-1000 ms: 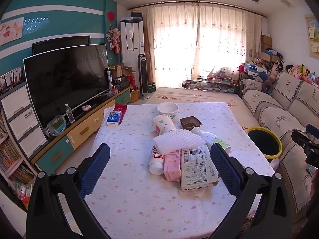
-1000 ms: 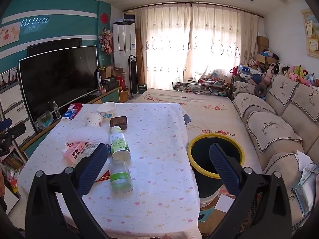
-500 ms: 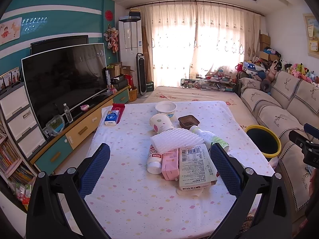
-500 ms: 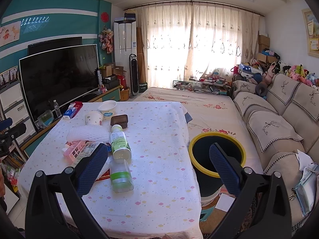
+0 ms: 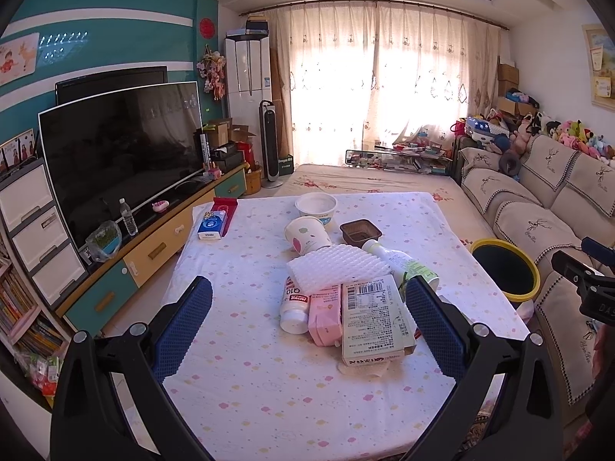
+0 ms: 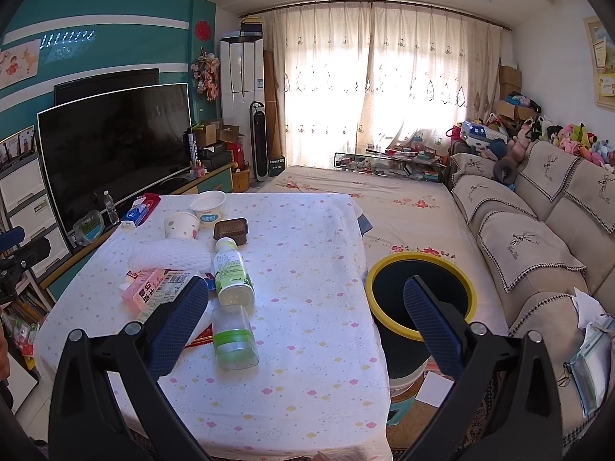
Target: Collect trash
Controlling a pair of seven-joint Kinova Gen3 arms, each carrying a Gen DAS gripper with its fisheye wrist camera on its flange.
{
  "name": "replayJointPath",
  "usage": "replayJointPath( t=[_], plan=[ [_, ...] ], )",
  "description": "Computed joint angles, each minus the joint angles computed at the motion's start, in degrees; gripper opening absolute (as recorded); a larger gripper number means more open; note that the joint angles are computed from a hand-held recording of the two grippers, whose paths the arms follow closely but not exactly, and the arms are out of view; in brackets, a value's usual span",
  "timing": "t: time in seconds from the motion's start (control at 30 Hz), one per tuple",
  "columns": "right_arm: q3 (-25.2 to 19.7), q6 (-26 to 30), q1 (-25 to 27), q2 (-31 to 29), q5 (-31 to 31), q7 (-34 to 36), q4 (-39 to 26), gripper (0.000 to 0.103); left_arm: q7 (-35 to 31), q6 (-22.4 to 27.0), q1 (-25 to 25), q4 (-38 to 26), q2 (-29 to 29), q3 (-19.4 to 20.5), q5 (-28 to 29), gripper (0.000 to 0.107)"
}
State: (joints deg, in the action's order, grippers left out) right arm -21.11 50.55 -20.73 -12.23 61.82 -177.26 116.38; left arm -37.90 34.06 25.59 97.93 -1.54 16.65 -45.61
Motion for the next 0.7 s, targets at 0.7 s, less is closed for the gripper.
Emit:
replayJointPath(
  t=[0.7],
  plan=[
    [0.6,-1.2,-0.2,0.5,0.3,-0.4,0.7,0.097,-1.8,-0.7,-0.3,0.0,0.0,-0.2,1.8,0.099]
  ],
)
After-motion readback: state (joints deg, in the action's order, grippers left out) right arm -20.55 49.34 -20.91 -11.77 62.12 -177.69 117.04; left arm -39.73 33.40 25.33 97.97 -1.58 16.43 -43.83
